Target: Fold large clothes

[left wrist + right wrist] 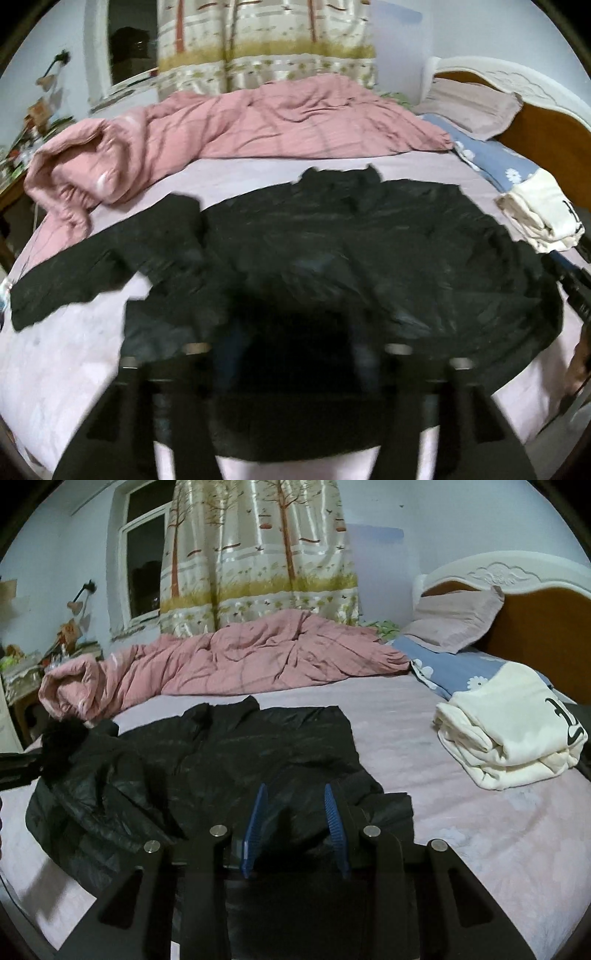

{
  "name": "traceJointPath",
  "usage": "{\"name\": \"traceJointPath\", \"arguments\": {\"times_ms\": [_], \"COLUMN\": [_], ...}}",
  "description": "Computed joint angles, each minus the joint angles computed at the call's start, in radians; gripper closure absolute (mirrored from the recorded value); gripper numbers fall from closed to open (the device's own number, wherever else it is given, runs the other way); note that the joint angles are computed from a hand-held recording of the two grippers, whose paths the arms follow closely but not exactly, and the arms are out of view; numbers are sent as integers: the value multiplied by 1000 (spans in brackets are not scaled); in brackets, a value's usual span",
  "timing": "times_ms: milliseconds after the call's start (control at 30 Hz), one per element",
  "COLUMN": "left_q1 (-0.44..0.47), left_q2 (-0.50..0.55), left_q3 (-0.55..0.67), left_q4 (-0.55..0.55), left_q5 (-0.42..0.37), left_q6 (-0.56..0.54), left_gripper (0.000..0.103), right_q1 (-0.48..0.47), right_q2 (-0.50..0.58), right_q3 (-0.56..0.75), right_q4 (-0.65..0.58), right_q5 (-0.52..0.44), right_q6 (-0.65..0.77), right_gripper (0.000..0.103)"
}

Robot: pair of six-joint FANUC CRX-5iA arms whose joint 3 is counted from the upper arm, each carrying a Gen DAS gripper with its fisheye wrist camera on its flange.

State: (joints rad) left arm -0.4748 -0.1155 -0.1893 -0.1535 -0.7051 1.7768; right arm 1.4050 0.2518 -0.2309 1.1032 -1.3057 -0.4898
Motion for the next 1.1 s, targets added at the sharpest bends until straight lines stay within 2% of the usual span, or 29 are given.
{"name": "traceJointPath", "arguments": {"times_ms": [33,67,100,133,233,300,367,433,467,500,533,567,600,633,667,700,767,867,933,1033,1100], "left_q1": [16,37,51,64,88,93,110,125,122,120,122,123,119,115,112,100,79,42,34,-6,-54], "left_q2": [-14,-24,-28,-31,-8,25,47,64,75,80,84,85,92,101,109,115,117,119,142,204,262], "left_q3": [-25,-52,-73,-88,-98,-79,-81,-85,-70,-61,-60,-62,-53,-43,-34,-12,24,90,142,268,378], "left_q4": [19,58,93,120,172,169,204,227,196,174,177,186,181,180,174,119,8,-189,-253,-421,-589], "left_q5": [13,27,38,46,40,19,21,39,39,38,46,57,57,53,53,56,70,75,59,-3,-110], "left_q6": [-12,-48,-75,-94,-127,-115,-125,-128,-98,-78,-87,-109,-128,-150,-154,-106,2,178,232,345,434], "left_gripper": [36,36,35,32,29,29,29,29,29,29,34,56,68,93,94,95,97,97,97,97,97], "right_q1": [-5,-14,-20,-30,-62,-93,-145,-181,-205,-227,-263,-289,-314,-328,-331,-327,-310,-292,-294,-318,-336], "right_q2": [-7,-17,-27,-39,-37,-17,6,48,85,103,117,128,149,169,181,185,168,120,107,87,54], "right_q3": [-3,-6,-15,-31,-10,53,144,222,284,327,376,413,455,484,492,480,407,276,237,234,228], "right_q4": [0,-7,-9,-5,-36,-118,-257,-315,-359,-421,-535,-623,-704,-740,-736,-704,-560,-306,-187,-183,-262], "right_q5": [25,68,100,150,216,233,276,240,192,188,208,215,203,181,168,167,189,218,169,154,233], "right_q6": [13,28,19,-7,35,169,378,486,532,585,677,745,811,849,852,830,690,452,322,284,344], "right_gripper": [67,59,41,37,36,34,34,34,34,34,34,34,34,38,55,78,101,103,103,103,102]}}
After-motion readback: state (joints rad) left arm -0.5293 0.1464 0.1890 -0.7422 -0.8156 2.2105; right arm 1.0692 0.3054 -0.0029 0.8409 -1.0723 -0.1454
